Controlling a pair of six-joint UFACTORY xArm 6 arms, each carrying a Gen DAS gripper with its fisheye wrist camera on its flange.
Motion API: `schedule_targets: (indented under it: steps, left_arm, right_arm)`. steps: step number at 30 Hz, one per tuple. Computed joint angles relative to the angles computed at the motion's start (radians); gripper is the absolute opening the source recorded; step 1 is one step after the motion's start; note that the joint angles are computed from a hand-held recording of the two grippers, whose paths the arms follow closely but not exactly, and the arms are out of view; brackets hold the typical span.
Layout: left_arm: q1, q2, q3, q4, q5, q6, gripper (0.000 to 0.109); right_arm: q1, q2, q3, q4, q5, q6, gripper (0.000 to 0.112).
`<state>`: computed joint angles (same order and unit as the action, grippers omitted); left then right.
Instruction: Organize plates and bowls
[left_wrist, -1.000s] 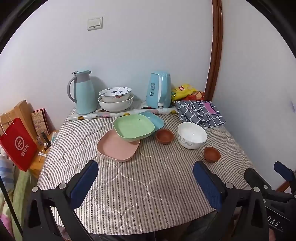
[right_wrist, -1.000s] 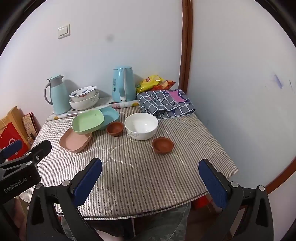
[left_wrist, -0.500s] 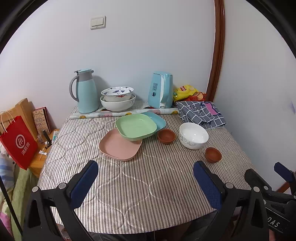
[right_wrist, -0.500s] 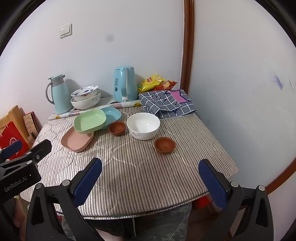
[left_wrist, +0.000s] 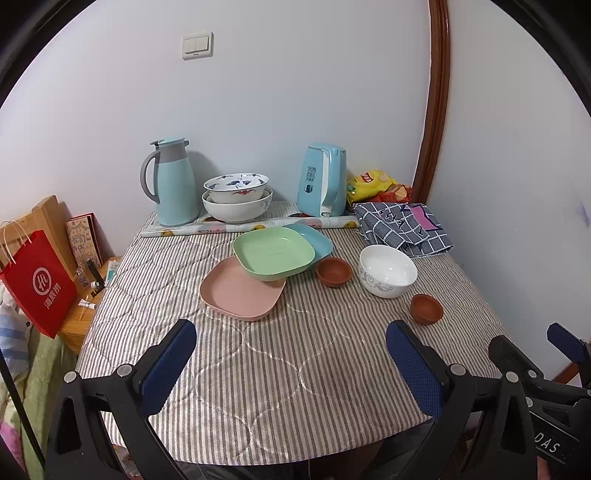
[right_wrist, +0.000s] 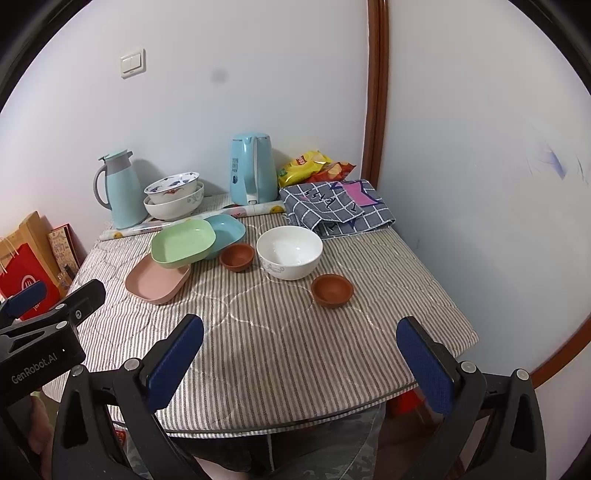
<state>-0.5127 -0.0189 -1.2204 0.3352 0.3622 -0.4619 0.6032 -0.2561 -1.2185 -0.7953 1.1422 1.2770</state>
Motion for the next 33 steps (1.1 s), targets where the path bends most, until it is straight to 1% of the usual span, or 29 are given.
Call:
schedule_targets:
  steps: [33]
  left_arm:
    - [0.004, -0.010, 0.013, 0.010, -0.007, -0.006, 0.103]
  right_arm:
    - [0.003, 0.002, -0.001, -0.008, -0.005, 0.005, 0.103]
